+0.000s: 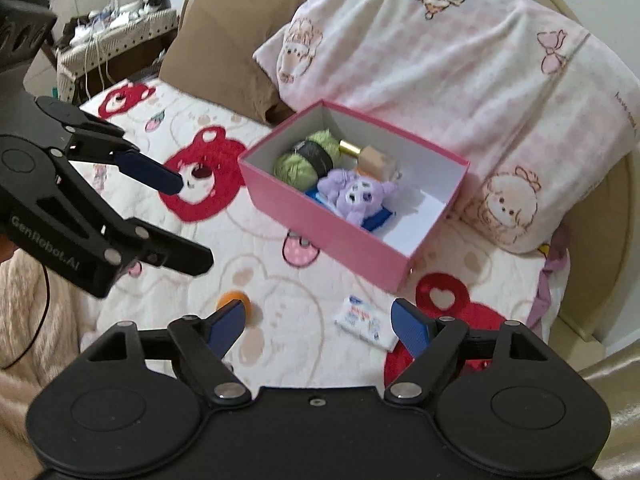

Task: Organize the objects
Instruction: 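Move the left tool down to the white wet-wipe packet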

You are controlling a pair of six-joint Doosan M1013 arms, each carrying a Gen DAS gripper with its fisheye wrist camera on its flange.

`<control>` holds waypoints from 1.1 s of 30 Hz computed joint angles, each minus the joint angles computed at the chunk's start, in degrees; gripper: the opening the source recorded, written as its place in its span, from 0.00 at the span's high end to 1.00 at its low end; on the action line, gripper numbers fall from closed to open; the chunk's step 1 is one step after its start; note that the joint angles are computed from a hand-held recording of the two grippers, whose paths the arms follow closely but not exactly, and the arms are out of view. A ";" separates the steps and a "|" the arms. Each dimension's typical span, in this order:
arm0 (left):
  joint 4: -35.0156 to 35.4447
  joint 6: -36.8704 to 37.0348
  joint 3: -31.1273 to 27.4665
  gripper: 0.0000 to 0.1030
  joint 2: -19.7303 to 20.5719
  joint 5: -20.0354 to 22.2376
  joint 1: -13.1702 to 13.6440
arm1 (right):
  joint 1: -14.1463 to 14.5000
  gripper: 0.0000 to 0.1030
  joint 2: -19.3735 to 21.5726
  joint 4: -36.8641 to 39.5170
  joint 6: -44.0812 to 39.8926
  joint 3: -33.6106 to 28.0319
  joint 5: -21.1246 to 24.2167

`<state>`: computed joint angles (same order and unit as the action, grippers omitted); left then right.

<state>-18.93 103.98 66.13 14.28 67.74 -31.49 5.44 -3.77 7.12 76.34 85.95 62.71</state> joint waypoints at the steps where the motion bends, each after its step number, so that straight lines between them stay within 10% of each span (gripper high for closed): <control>1: -0.11 -0.30 0.48 0.19 -0.03 0.00 -0.27 | 0.00 0.19 -0.20 -0.23 -0.34 0.36 0.29; 12: -0.38 -4.94 2.43 0.19 2.23 1.63 -2.95 | -2.62 0.19 -1.18 2.31 -5.67 4.07 1.82; 33: -5.81 -12.92 12.74 0.22 4.48 -18.87 -4.34 | -7.27 0.19 1.05 13.29 -39.93 15.51 -17.85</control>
<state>-24.74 91.06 78.87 18.76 48.87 -35.83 -1.82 -2.72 20.41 36.41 101.46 44.86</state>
